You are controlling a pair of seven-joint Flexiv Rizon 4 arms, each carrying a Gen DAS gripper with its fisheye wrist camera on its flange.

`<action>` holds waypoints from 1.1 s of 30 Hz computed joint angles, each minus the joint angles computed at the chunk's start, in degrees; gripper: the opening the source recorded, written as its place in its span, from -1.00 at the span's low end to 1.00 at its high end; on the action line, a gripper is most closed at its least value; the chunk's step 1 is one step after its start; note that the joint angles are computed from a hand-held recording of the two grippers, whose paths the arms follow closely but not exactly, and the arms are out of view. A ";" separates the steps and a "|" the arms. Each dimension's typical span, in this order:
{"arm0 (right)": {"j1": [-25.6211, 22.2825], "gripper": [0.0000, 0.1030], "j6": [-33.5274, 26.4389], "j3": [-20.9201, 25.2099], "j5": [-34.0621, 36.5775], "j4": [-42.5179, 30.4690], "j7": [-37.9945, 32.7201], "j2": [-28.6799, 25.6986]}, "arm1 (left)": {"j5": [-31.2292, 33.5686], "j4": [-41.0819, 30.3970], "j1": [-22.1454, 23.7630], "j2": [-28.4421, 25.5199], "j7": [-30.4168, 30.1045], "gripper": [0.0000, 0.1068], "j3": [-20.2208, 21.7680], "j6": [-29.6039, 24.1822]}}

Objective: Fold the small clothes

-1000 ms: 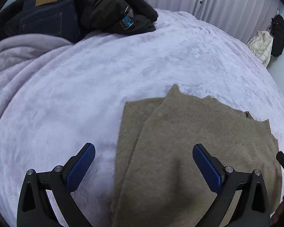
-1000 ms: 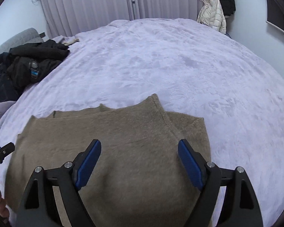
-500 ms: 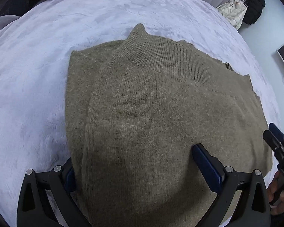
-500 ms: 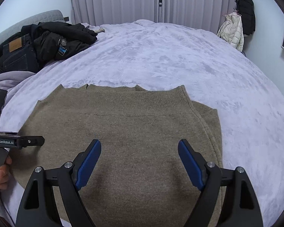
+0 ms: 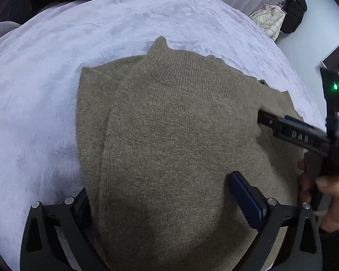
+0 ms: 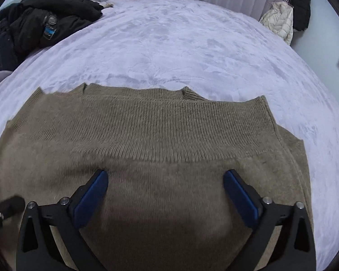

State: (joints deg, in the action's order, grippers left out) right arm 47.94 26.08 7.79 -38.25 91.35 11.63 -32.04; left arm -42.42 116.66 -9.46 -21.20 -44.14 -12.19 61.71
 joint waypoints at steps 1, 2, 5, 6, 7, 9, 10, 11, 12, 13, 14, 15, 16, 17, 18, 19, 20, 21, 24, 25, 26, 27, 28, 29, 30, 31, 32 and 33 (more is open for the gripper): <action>-0.57 0.99 -0.53 0.00 0.77 -1.11 -1.37 -0.55 | 0.02 0.30 -0.27 0.05 0.28 0.91 -0.06 1.07; -1.29 0.99 -0.98 0.08 1.72 -2.58 -3.59 -1.40 | -0.16 0.42 -0.27 0.00 0.42 0.91 -0.19 1.44; -2.43 1.00 0.18 -0.41 2.98 -4.07 -6.51 -2.76 | -0.39 -0.28 0.02 -0.51 -0.17 0.91 -0.29 0.18; -2.69 1.00 1.02 -0.56 3.34 -4.00 -6.53 -2.85 | -0.06 -0.61 0.02 -0.64 -0.67 0.91 -0.12 -0.41; -2.89 1.00 1.57 -0.56 3.86 -3.93 -6.60 -2.80 | 0.50 -0.91 -0.09 -0.71 -1.18 0.91 0.11 -0.80; -2.69 1.00 0.33 -0.20 5.12 -4.48 -7.61 -2.37 | 1.16 -0.94 -0.25 -0.60 -1.74 0.91 0.31 -0.75; -2.19 1.00 -0.77 0.06 5.60 -4.53 -7.62 -1.83 | 0.65 -0.70 -0.21 -0.56 -1.46 0.91 0.00 -0.22; -1.41 1.00 -1.31 0.30 5.53 -3.90 -6.90 -1.03 | 0.33 -0.57 -0.21 -0.59 -1.28 0.91 -0.21 0.16; -0.49 1.00 -1.80 0.52 5.14 -3.26 -5.98 -0.38 | 0.16 -0.46 -0.18 -0.56 -1.13 0.91 -0.30 0.32; 0.51 1.00 -2.04 0.91 4.66 -2.44 -4.97 0.24 | 0.15 -0.46 -0.15 -0.56 -1.15 0.91 -0.31 0.30; 1.62 1.00 -2.15 1.24 3.80 -1.26 -3.59 0.97 | 0.25 -0.49 -0.14 -0.55 -1.26 0.91 -0.24 0.16; 3.25 1.00 -2.61 1.51 2.39 0.09 -1.39 1.71 | 0.70 -0.68 -0.20 -0.59 -1.55 0.91 -0.06 -0.17; 4.51 1.00 -3.37 1.78 1.11 1.11 0.25 2.28 | 0.85 -0.80 -0.20 -0.65 -1.63 0.91 -0.07 -0.40; 5.95 1.00 -4.36 2.23 0.00 2.00 2.23 2.70 | 0.75 -0.89 0.05 -0.60 -1.36 0.91 -0.16 -1.02; 7.31 1.00 -5.24 2.65 -0.88 2.81 4.83 3.11 | 0.37 -0.97 0.41 -0.51 -0.75 0.91 -0.32 -1.79; 8.25 1.00 -5.47 2.96 -2.18 4.25 7.39 3.86 | -0.69 -0.94 1.12 -0.21 0.33 0.91 -0.62 -3.11; 9.25 1.00 -6.44 3.33 -3.46 4.73 8.84 4.09 | -2.14 -0.77 1.78 0.17 1.27 0.91 -0.77 -4.39; 10.20 1.00 -8.43 4.08 -3.49 4.16 8.65 3.77 | -3.70 -0.61 2.43 0.67 1.86 0.91 -0.71 -6.14; 11.71 1.00 -10.50 5.07 -3.94 3.99 10.42 3.50 | -7.72 0.25 3.58 2.64 4.14 0.91 0.54 -10.30; 11.67 1.00 -9.88 5.17 -4.16 4.62 11.60 3.59 | -8.96 0.79 3.70 3.21 5.45 0.91 1.07 -10.67; 11.77 1.00 -9.73 5.06 -4.55 4.61 12.51 3.28 | -9.22 1.00 3.68 3.40 5.82 0.91 1.80 -11.24; 11.80 1.00 -9.79 5.06 -4.75 4.55 12.70 2.98 | -8.87 0.92 3.56 3.35 5.46 0.91 2.47 -11.99; 11.49 1.00 -9.76 5.27 -4.41 4.50 11.94 2.99 | -7.93 0.78 3.50 3.20 5.11 0.91 3.13 -12.79; 11.08 1.00 -9.65 5.58 -3.77 4.37 10.99 3.30 | -7.70 0.84 3.25 3.18 5.31 0.91 3.36 -12.63; 10.77 1.00 -9.46 5.72 -3.51 4.35 10.46 3.91 | -7.36 0.72 2.90 3.03 5.11 0.91 3.48 -12.31; 10.89 1.00 -9.23 5.47 -4.64 5.05 11.11 4.66 | -6.15 0.18 2.33 2.56 4.02 0.91 3.68 -11.82; 11.23 1.00 -9.69 5.08 -6.37 5.67 11.88 5.31 | -4.73 -0.54 1.74 1.92 2.76 0.91 3.76 -11.30; 11.39 1.00 -10.54 4.77 -7.84 5.82 11.93 5.60 | -3.18 -1.19 1.12 1.20 1.70 0.91 3.76 -10.42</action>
State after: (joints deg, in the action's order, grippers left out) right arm 59.32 15.54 12.56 -46.10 97.17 23.56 -26.44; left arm -45.60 115.46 -8.34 -19.99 -42.44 -8.43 51.29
